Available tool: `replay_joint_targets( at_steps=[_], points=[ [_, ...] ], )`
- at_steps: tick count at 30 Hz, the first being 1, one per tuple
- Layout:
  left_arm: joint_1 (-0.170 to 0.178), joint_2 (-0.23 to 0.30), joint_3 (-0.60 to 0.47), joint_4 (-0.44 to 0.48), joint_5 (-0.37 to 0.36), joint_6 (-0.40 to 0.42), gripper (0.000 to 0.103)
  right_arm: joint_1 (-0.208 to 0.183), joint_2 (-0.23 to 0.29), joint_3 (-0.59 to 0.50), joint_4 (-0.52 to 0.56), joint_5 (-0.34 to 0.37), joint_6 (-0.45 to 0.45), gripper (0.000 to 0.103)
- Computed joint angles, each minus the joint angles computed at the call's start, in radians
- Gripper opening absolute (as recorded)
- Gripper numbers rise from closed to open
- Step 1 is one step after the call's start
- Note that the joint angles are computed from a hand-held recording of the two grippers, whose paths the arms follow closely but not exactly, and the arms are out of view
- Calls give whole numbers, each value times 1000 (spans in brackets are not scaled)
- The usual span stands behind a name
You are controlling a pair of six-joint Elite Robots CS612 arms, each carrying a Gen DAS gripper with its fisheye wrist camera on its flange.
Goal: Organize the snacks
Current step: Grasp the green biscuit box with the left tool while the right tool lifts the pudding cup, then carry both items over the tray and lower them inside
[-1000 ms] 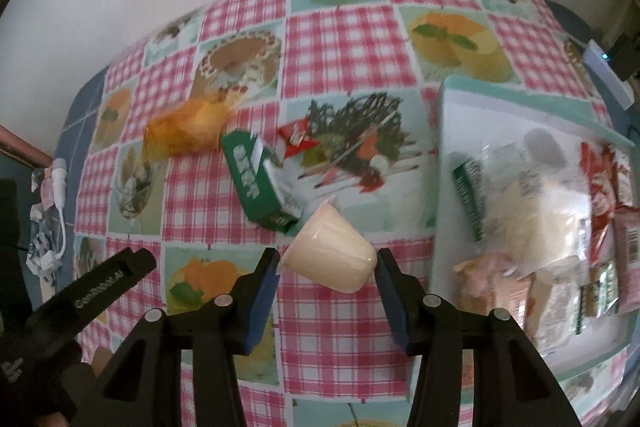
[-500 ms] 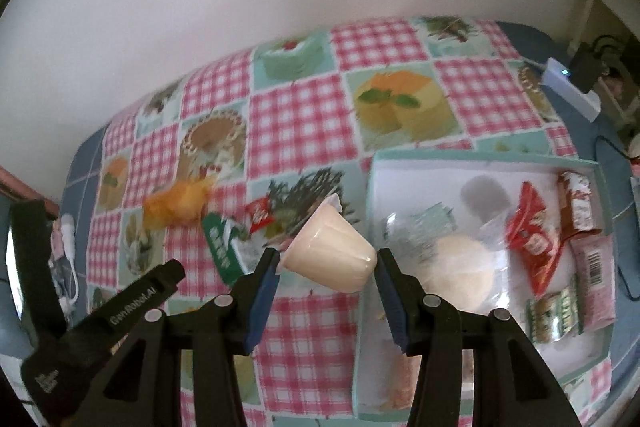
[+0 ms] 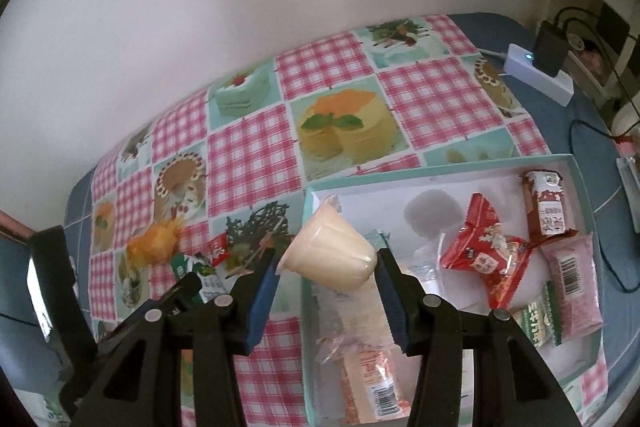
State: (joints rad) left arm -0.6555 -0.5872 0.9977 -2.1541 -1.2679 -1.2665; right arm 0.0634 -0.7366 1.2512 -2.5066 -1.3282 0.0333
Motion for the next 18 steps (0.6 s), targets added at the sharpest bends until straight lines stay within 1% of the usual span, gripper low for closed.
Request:
replay_joint_targets(
  at_steps=[1,3,4,5,6,7,9,11,14,18],
  points=[
    [-1,4,-7,3,2,5,72,-2,0,-1,1,1,2,52],
    [-4,10,-13,4,4,14,65,-4,1,-2,3,4,6,52],
    [-3,10,-8,-1,4,18,64,-5,1,-2,4,6,8,52],
    [-4,12,-15,3,4,19,59,-6,0,-2,4,8,8,52],
    [-4,17,-24,6,3,22,51,-7,-1,-1,3,9,9,52],
    [-5,13,-18,5,2,22,47,-7,-1,-1,2,10,9,52],
    [-1,25,-33,8,-1,35,32,-8,0,-3,2,12,10,52],
    [-3,27,-41,18,2,38,28,-9,1,-4,3,14,15,52],
    [-7,35,-54,26,7,45,26,-12,1,-4,2,18,20,52],
    [-7,33,-57,23,1,45,25,-15,-1,-2,-1,23,26,52]
  ],
)
